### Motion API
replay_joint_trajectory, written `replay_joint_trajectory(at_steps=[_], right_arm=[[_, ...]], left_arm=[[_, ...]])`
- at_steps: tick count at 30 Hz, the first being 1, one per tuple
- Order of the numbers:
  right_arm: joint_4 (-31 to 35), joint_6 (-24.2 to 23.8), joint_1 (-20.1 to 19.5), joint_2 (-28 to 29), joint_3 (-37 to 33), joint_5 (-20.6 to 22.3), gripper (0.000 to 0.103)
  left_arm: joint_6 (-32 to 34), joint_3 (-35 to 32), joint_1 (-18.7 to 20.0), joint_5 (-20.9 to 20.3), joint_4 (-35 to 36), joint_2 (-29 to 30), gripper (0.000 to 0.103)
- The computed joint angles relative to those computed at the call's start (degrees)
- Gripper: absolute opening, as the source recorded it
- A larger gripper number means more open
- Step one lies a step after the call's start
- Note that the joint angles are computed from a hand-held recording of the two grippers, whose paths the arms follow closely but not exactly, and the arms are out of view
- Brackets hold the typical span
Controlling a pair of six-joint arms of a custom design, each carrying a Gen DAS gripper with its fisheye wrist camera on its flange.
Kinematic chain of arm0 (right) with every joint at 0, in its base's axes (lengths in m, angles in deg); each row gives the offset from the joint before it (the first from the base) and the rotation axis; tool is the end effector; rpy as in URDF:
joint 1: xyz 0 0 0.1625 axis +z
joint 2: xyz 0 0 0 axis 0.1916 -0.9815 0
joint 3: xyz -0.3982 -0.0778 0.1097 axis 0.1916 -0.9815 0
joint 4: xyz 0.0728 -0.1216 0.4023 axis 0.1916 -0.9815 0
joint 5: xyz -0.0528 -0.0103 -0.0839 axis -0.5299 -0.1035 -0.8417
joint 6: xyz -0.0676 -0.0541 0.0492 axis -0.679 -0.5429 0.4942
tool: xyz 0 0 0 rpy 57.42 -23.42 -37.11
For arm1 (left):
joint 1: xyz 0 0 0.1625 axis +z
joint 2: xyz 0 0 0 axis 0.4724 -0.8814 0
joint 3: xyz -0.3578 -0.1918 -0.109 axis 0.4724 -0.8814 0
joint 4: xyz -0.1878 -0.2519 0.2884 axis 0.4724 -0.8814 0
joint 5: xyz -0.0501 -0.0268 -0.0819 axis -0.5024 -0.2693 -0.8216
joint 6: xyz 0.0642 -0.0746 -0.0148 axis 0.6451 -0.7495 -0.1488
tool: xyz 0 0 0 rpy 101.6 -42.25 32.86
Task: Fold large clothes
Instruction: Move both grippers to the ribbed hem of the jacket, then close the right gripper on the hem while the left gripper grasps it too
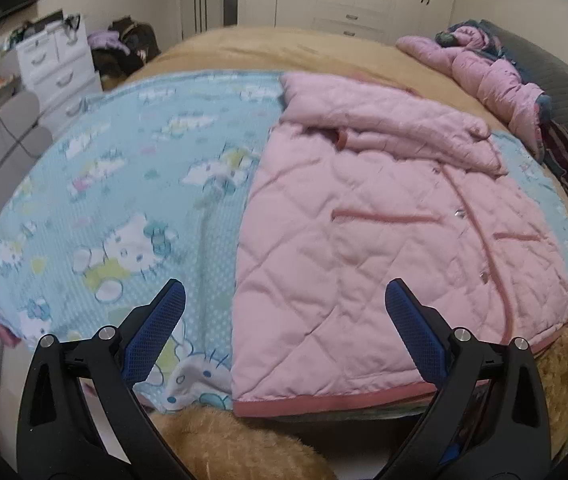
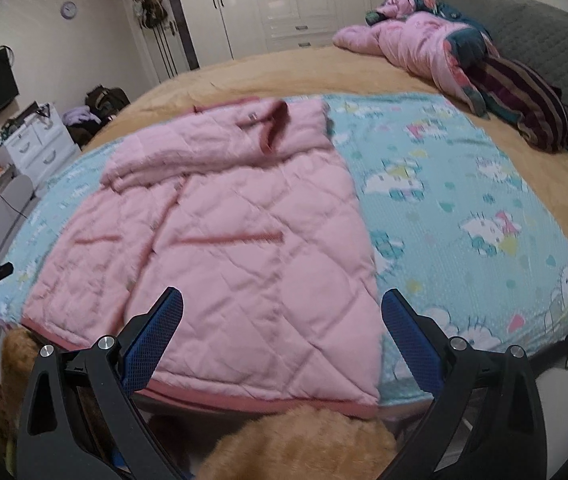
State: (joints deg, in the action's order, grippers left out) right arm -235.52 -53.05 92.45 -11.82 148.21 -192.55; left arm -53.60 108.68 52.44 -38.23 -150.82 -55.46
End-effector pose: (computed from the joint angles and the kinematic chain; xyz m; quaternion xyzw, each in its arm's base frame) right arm 0.2625 -0.7749 0.1015 0.0826 -0.8908 0.3444 0.2846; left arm 0.0519 -0.8688 0.3880 0.1381 0.8817 -0.3056 0.3318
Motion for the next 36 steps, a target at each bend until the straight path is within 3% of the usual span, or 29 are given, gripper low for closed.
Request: replay_joint_trajectory(at_steps=[5, 12, 19, 22, 26, 30, 34, 36], right_arm=[[2.5, 3.6, -2.7, -1.9, 3.2, 1.6, 0.099], [13.9, 10.4, -6.1, -3.8, 3.2, 8.1, 0.099], [21.2, 12.3, -7.4, -3.2, 1.3, 11.8, 0.099], [20.9, 11.9, -8.1, -3.9, 2.4, 16.3, 0.085], [19.0, 9.5, -8.3, -4.4, 4.0, 18.1, 0.075], [13.8, 8.6, -9.0, -6.0, 7.3, 20.9, 0.048], [7.3, 6.2, -9.4, -7.8, 10.9, 23.5, 0.040], [4.9, 4.7, -9.1, -8.1, 11.6, 23.9, 0.039]], left_arm=[[-2.5, -3.4, 1.7, -0.2, 5.6, 2.0, 0.094], [-5.7, -7.1, 3.3, -1.3, 12.7, 4.2, 0.094], [-6.8, -9.4, 4.3, -2.3, 15.8, 5.4, 0.094], [-7.3, -10.6, 4.5, -2.6, 17.0, 6.0, 0.094], [-8.1, -11.7, 4.8, -3.4, 18.0, 6.7, 0.094], [-8.5, -12.2, 4.9, -4.2, 18.2, 6.9, 0.094], [-7.8, -11.0, 5.2, -8.2, 16.8, 6.0, 0.093], [-7.3, -10.7, 5.0, -8.1, 16.7, 6.0, 0.082]])
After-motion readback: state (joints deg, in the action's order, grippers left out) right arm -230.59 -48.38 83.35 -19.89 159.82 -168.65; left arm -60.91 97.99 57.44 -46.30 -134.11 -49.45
